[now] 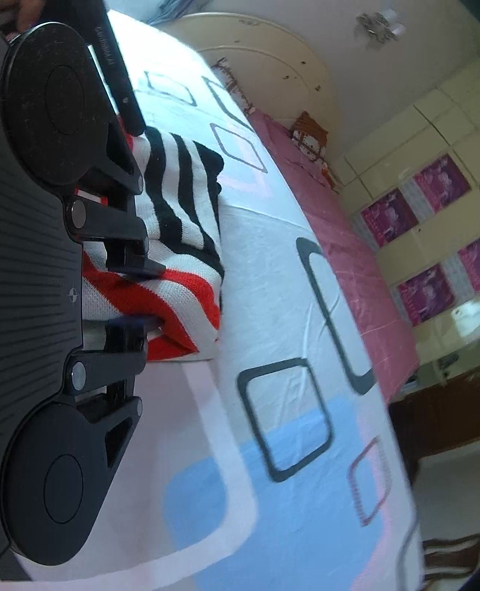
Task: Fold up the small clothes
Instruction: 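Grasp the folded bundle's edge with the right gripper and tuck it under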
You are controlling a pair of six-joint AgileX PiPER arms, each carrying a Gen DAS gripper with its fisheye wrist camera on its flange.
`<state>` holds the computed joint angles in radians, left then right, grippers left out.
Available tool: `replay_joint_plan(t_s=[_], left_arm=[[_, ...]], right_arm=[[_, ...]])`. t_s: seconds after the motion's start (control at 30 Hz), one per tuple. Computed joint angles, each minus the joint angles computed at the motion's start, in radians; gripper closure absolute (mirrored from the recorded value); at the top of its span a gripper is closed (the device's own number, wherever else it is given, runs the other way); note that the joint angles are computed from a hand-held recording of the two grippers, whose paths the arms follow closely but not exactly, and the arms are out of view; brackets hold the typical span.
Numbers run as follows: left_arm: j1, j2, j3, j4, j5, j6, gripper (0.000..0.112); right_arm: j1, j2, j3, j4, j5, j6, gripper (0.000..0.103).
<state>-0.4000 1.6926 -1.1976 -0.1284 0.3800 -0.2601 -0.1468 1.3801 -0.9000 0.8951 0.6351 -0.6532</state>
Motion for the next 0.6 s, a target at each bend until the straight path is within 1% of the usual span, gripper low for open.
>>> replay_joint_plan(t_s=[0.07, 0.1, 0.13, 0.17, 0.2, 0.27, 0.3, 0.37, 0.4, 0.43, 0.53, 0.6], left_arm=[[-0.006, 0.005, 0.005, 0.037, -0.017, -0.037, 0.078], [-0.008, 0.007, 0.004, 0.053, -0.022, -0.052, 0.078], [-0.014, 0.008, 0.009, 0.086, -0.033, -0.079, 0.076], [-0.022, 0.014, 0.011, 0.138, -0.041, -0.119, 0.076], [-0.031, 0.025, 0.008, 0.179, -0.036, -0.145, 0.076], [-0.040, 0.028, 0.022, 0.238, -0.053, -0.185, 0.076], [-0.041, 0.027, 0.025, 0.252, -0.056, -0.194, 0.076], [-0.034, 0.023, 0.019, 0.224, -0.044, -0.171, 0.076], [-0.034, 0.017, 0.015, 0.225, -0.037, -0.177, 0.076], [-0.036, 0.013, 0.013, 0.241, -0.036, -0.193, 0.079], [-0.052, 0.007, 0.003, 0.283, -0.044, -0.208, 0.079], [-0.066, 0.028, -0.023, 0.307, -0.030, -0.211, 0.079]], right_arm=[[0.032, -0.042, 0.045, 0.049, -0.083, -0.136, 0.093], [0.052, -0.056, 0.061, 0.046, -0.129, -0.173, 0.093], [0.074, -0.056, 0.075, 0.012, -0.175, -0.171, 0.093], [0.079, -0.029, 0.081, -0.023, -0.191, -0.145, 0.093], [0.063, -0.001, 0.090, -0.018, -0.187, -0.139, 0.093], [0.034, -0.001, 0.106, 0.046, -0.165, -0.189, 0.093], [0.029, -0.003, 0.097, 0.029, -0.151, -0.169, 0.093], [0.007, -0.012, 0.084, 0.008, -0.119, -0.135, 0.093], [-0.004, -0.023, 0.082, 0.011, -0.109, -0.131, 0.092], [-0.011, -0.041, 0.081, 0.018, -0.101, -0.133, 0.092], [0.041, -0.088, 0.064, 0.005, -0.144, -0.113, 0.092], [0.084, -0.077, 0.037, -0.021, -0.171, -0.099, 0.092]])
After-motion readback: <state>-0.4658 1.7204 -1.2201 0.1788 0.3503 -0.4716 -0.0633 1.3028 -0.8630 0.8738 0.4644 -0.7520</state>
